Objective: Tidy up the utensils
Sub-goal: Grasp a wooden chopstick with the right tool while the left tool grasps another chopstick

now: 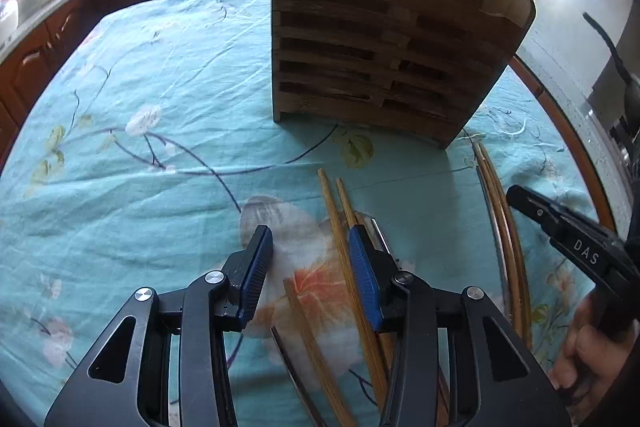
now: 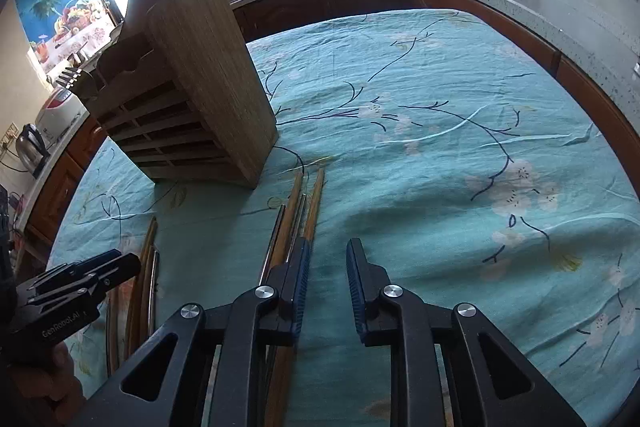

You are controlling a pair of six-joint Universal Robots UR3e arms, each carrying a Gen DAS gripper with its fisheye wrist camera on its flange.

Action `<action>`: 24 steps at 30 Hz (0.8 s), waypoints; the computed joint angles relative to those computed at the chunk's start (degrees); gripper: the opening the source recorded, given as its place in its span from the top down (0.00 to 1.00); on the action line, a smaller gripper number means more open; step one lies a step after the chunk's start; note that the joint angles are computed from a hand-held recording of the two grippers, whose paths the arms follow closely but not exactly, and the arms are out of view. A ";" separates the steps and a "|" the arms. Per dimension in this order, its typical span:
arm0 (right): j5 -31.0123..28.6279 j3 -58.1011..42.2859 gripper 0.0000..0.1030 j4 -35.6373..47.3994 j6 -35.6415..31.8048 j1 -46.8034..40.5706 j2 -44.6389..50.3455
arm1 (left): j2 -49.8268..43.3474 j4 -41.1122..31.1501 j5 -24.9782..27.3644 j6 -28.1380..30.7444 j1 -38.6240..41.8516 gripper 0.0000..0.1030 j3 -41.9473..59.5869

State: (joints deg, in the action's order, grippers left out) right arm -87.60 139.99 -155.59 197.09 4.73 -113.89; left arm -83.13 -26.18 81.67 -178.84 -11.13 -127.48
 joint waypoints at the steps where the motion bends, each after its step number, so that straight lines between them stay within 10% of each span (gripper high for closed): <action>1: -0.62 -0.37 0.81 -0.24 -0.05 0.45 0.62 | -0.45 -0.04 0.14 0.00 -0.11 0.62 0.47; 24: -5.92 -12.29 0.95 -4.13 -0.84 4.42 17.64 | -6.86 1.45 0.79 1.21 -1.88 0.93 6.13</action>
State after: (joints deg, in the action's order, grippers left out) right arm -93.52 127.70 -159.72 196.25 9.15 -96.25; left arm -89.99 -24.73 82.46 -177.62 -13.01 -121.36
